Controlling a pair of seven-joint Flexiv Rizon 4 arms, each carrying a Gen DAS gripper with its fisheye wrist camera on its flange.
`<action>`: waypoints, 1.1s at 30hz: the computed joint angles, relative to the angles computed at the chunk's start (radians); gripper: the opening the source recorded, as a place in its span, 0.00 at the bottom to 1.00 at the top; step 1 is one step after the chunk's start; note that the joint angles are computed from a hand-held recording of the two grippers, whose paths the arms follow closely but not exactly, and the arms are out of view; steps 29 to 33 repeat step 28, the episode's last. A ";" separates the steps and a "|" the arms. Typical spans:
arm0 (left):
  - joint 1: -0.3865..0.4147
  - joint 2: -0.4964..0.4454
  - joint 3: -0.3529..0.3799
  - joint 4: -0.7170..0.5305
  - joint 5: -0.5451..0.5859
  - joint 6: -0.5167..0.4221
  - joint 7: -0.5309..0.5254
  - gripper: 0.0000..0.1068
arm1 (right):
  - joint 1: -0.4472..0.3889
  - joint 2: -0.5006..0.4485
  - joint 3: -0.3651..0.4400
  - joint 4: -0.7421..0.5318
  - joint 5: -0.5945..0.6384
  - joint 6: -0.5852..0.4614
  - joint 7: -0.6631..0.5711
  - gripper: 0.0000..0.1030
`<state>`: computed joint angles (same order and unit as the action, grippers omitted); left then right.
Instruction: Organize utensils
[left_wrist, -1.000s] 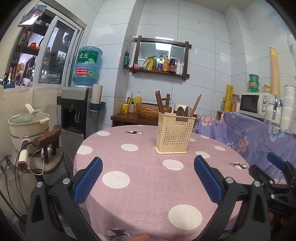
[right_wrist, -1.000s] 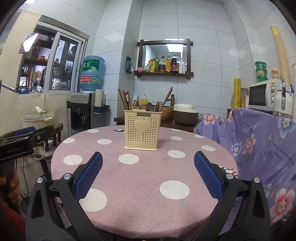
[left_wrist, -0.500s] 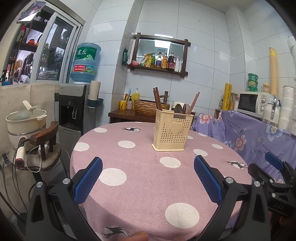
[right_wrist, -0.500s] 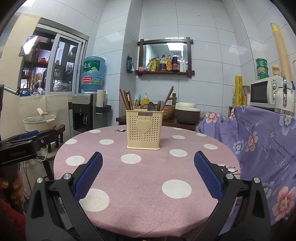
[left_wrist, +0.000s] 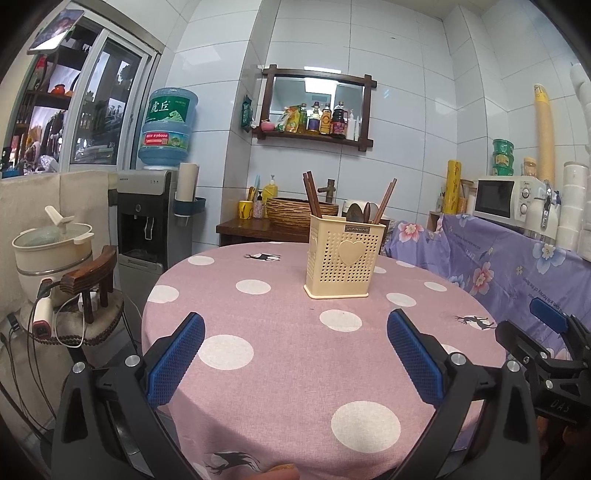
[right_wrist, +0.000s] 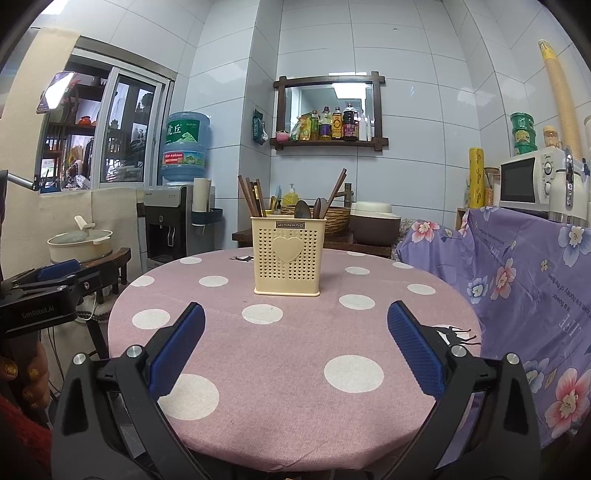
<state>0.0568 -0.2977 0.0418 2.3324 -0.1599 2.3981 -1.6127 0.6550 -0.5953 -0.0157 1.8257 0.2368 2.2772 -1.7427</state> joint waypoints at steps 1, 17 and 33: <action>0.004 0.001 -0.002 0.000 0.004 -0.002 -0.007 0.92 | 0.001 -0.001 0.000 0.000 0.001 0.001 -0.001 0.95; 0.009 0.000 0.001 0.001 0.006 -0.006 -0.033 0.92 | 0.001 -0.002 0.002 0.000 0.001 -0.003 0.003 0.95; 0.001 0.005 0.004 0.002 -0.012 -0.020 -0.010 0.92 | 0.010 -0.005 0.005 0.007 0.011 0.003 0.006 0.95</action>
